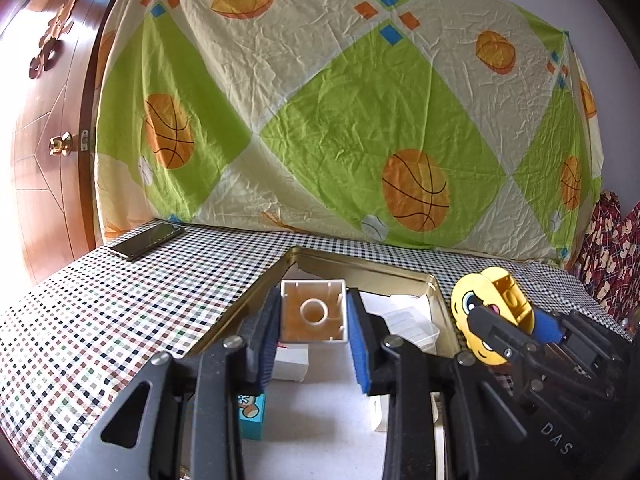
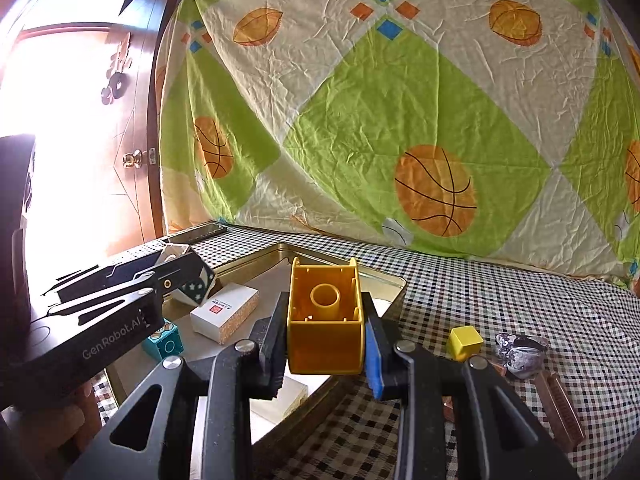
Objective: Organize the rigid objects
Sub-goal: 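Lower white brick into tin, open left gripper while right gripper releases yellow brick inside, then move right gripper to the brown comb while left gripper moves to the brown chocolate bar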
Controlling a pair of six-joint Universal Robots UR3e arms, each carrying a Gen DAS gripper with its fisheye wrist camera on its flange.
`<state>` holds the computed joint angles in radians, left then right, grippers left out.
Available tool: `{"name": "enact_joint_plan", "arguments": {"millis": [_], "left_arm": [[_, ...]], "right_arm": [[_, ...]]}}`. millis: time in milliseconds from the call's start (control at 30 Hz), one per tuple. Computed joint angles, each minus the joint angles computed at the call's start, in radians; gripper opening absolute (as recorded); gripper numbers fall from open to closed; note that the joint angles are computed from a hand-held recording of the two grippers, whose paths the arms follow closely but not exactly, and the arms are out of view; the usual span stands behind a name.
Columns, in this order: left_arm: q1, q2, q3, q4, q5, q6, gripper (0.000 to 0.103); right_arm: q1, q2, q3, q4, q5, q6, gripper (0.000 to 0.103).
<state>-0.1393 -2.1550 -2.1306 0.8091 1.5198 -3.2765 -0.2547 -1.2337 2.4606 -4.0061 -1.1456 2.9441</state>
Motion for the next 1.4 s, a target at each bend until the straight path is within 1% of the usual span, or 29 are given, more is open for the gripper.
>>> {"name": "enact_joint_plan", "arguments": {"millis": [133,233,467,600,633,667,700,733,767,833,867,900,967,1067,1100,1133,1233,1300,1400], "left_arm": [[0.016,0.02,0.02,-0.075,0.003,0.012,0.031],[0.029,0.039,0.04,-0.147,0.002,0.025,0.031],[0.043,0.046,0.129,-0.343,-0.013,0.069,0.031],[0.032,0.032,0.166,-0.4,0.011,0.084,0.031],[0.028,0.034,0.165,-0.399,0.019,0.087,0.034],[0.022,0.035,0.165,-0.396,0.029,0.093,0.039],[0.014,0.034,0.166,-0.388,0.046,0.095,0.047],[0.006,0.033,0.163,-0.377,0.066,0.096,0.051],[0.007,0.036,0.159,-0.372,0.067,0.096,0.054],[0.017,0.046,0.144,-0.367,0.056,0.078,0.07],[0.02,0.05,0.134,-0.356,0.054,0.068,0.074],[0.018,0.052,0.126,-0.341,0.058,0.059,0.081],[0.007,0.057,0.117,-0.319,0.07,0.046,0.088],[-0.02,0.064,0.109,-0.289,0.08,0.03,0.095],[-0.033,0.067,0.108,-0.282,0.083,0.027,0.099],[-0.046,0.071,0.105,-0.272,0.085,0.026,0.1],[-0.099,0.074,0.113,-0.25,0.101,0.028,0.1],[-0.142,0.07,0.132,-0.246,0.107,0.029,0.103],[-0.219,0.039,0.209,-0.296,0.131,0.046,0.103]], "right_arm": [[0.047,0.018,-0.06,0.055,-0.037,-0.009,0.034],[0.084,0.03,-0.121,0.132,-0.067,-0.016,0.034],[0.136,0.055,-0.266,0.355,-0.095,-0.008,0.034],[0.133,0.071,-0.323,0.432,-0.086,0.008,0.034],[0.131,0.074,-0.328,0.438,-0.084,0.014,0.035],[0.126,0.075,-0.33,0.441,-0.079,0.021,0.041],[0.114,0.073,-0.329,0.446,-0.059,0.024,0.047],[0.106,0.071,-0.323,0.439,-0.056,0.032,0.053],[0.098,0.067,-0.317,0.435,-0.049,0.037,0.057],[0.075,0.052,-0.294,0.426,-0.028,0.047,0.059],[0.062,0.041,-0.28,0.421,-0.019,0.052,0.06],[0.049,0.027,-0.263,0.419,-0.011,0.056,0.06],[0.014,-0.002,-0.222,0.404,0.015,0.054,0.063],[-0.05,-0.053,-0.152,0.381,0.05,0.044,0.066],[-0.081,-0.076,-0.122,0.377,0.073,0.033,0.066],[-0.117,-0.1,-0.089,0.37,0.098,0.018,0.067],[-0.235,-0.171,0.006,0.345,0.145,-0.032,0.067],[-0.315,-0.211,0.054,0.339,0.152,-0.061,0.068],[-0.433,-0.252,0.101,0.35,0.154,-0.086,0.068]]}}
